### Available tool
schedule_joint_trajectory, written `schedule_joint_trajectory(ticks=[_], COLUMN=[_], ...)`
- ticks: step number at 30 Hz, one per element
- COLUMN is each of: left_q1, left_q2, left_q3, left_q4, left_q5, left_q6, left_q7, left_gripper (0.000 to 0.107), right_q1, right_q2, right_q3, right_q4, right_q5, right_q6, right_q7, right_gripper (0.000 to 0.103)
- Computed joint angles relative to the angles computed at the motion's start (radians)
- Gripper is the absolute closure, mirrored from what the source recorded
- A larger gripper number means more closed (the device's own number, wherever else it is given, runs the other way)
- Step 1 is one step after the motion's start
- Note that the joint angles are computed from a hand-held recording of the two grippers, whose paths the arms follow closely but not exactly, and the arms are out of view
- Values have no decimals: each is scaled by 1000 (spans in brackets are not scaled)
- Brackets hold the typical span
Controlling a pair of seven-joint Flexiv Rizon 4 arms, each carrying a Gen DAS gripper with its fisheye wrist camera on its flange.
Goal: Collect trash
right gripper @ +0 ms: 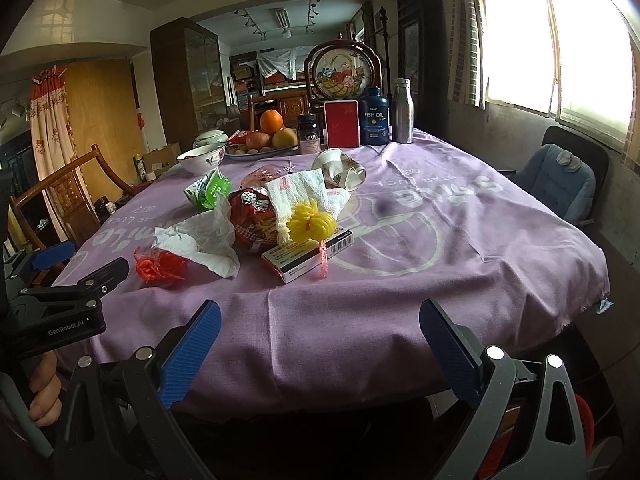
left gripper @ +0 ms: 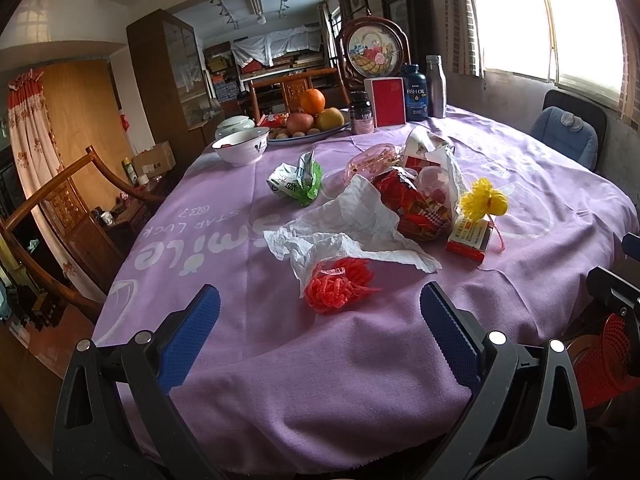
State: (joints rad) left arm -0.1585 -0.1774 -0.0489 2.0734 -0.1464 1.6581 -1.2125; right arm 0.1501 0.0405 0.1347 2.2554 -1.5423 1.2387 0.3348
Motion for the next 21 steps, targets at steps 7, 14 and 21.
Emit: schedule_joint_trajectory(ticks=[7, 14, 21], left_q1=[-6, -13, -33], left_q2=[-13, -48, -103], left_q3=[10, 20, 54], left_q4=[-15, -62, -146], left_q5=[8, 21, 44], left_q6=[-17, -68, -152], left_q7=[-6, -18, -68], left_gripper=[11, 11, 11], right_q1=[-4, -8, -3], right_q2=[-15, -57, -123], right_q3=[-8, -19, -38], right_q4=[-6, -24, -66], right_q5=[-11, -1, 37], right_q6=[21, 38, 50], right_q7=[-2, -32, -115], right_gripper=[6, 6, 6])
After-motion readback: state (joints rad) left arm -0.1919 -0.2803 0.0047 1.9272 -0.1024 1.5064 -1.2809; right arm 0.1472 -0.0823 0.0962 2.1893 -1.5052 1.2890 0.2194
